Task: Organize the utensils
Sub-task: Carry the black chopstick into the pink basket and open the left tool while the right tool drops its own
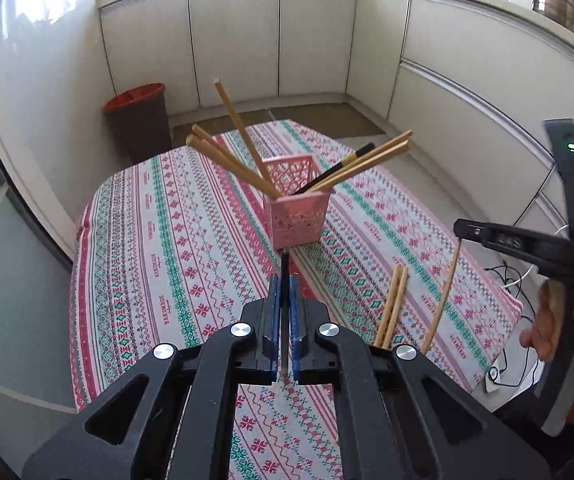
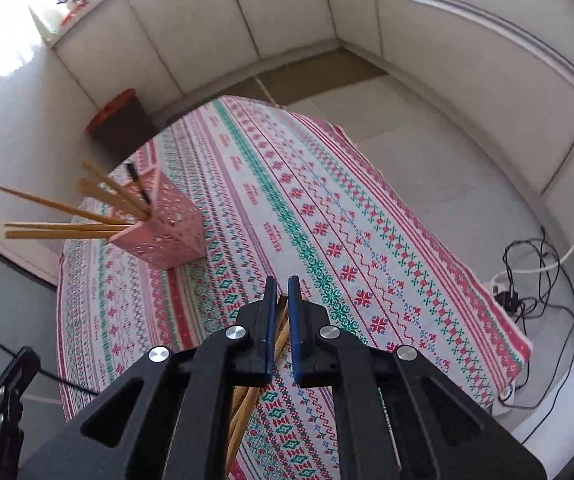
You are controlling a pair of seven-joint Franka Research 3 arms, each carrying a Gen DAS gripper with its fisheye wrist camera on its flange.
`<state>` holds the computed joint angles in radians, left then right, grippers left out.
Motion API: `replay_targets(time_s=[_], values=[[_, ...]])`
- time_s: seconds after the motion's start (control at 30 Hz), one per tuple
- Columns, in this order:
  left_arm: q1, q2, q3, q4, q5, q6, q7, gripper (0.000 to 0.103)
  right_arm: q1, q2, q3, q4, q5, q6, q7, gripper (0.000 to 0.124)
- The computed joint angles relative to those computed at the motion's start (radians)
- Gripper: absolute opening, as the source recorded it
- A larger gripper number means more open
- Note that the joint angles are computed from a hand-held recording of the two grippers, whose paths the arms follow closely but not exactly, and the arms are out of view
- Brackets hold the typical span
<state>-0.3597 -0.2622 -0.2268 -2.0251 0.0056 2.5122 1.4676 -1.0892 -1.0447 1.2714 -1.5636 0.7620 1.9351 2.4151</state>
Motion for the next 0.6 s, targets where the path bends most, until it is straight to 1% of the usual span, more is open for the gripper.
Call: replay_targets(time_s=[0.1,0.23,0.33,0.5,0.6], values=[[0.003,-0.012,-0.005,0.000,0.009,0.026,-0.019,0.004,0.049,-0.025,-0.044,-0.007,-0.039,0.054,-0.054,0.006],[0.005,-0.014,-0.012,0.015,0.029,0.049,-0.050,0.004,0.094,-0.018,-0.071,-0.007,-0.078,0.090,-0.056,0.005],[0.003,-0.020,-0.011,0.025,0.032,0.056,-0.066,0.004,0.102,0.011,-0.074,0.014,-0.107,0.091,-0.058,0.005],[-0.005,-0.033,0.001,0.037,0.010,0.084,-0.081,0.004,0.131,0.042,-0.112,0.028,-0.169,0.097,-0.043,0.005],[-0.006,-0.032,0.002,0.052,0.008,0.098,-0.087,0.004,0.137,0.068,-0.128,0.042,-0.203,0.114,-0.034,0.005]])
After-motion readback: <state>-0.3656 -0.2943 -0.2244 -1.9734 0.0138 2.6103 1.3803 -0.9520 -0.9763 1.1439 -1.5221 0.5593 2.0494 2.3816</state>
